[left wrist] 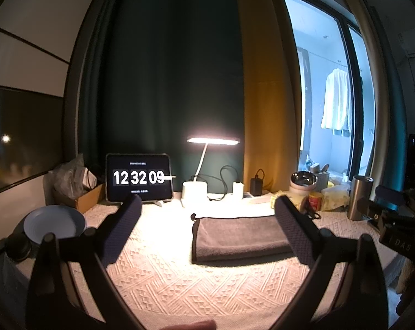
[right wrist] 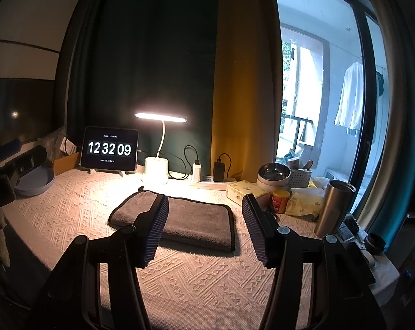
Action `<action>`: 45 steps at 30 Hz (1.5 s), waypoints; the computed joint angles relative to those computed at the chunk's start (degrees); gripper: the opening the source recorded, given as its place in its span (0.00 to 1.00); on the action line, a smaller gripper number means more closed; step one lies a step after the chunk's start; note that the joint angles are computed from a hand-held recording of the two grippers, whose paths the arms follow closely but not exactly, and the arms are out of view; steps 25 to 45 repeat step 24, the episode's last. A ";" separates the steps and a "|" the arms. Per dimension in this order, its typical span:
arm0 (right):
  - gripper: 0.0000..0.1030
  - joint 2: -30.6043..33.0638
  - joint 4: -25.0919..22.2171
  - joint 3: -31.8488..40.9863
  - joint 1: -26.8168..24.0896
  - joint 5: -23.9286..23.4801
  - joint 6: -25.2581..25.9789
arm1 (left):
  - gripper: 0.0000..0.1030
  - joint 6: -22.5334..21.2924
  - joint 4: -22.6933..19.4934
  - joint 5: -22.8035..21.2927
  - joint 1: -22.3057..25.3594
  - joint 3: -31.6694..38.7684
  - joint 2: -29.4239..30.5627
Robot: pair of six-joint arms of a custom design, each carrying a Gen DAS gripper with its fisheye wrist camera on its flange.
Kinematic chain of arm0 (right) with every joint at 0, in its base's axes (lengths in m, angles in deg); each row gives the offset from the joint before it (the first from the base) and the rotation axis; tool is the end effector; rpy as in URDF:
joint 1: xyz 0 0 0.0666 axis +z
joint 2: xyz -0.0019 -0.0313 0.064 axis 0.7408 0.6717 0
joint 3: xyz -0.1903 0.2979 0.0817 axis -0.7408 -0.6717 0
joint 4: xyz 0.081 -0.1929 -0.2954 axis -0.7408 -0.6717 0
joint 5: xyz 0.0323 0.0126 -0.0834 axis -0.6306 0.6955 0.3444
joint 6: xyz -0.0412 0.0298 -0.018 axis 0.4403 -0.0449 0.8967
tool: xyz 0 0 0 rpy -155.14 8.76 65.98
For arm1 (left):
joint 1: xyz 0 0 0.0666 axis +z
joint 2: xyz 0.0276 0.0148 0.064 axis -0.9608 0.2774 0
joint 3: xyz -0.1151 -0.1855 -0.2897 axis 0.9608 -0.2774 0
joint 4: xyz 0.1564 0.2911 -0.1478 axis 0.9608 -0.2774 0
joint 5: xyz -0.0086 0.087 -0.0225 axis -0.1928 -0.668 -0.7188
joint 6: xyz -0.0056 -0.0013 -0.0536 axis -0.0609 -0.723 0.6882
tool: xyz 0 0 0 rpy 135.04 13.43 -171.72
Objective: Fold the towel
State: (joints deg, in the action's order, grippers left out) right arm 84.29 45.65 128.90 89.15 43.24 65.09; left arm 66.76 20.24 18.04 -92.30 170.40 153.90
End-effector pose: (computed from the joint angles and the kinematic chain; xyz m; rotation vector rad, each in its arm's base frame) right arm 0.3980 0.3084 0.3824 0.1420 1.7512 -0.4078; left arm 0.5132 -0.1777 0.4192 0.3543 1.6778 -0.4279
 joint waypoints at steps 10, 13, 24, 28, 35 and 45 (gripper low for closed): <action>0.57 0.08 0.20 -0.16 -0.35 -0.30 -0.18 | 0.95 -0.01 -0.21 0.01 -0.09 0.16 0.12; 0.57 0.13 0.17 -0.19 -0.45 -0.38 -0.36 | 0.95 -0.13 -0.19 0.02 -0.23 0.18 0.27; 0.57 0.34 0.77 -0.19 -0.57 -0.62 -0.27 | 0.95 0.21 -0.42 1.08 -0.10 0.47 0.66; 0.57 0.34 0.77 -0.19 -0.57 -0.62 -0.27 | 0.95 0.21 -0.42 1.08 -0.10 0.47 0.66; 0.57 0.34 0.77 -0.19 -0.57 -0.62 -0.27 | 0.95 0.21 -0.42 1.08 -0.10 0.47 0.66; 0.57 0.34 0.77 -0.19 -0.57 -0.62 -0.27 | 0.95 0.21 -0.42 1.08 -0.10 0.47 0.66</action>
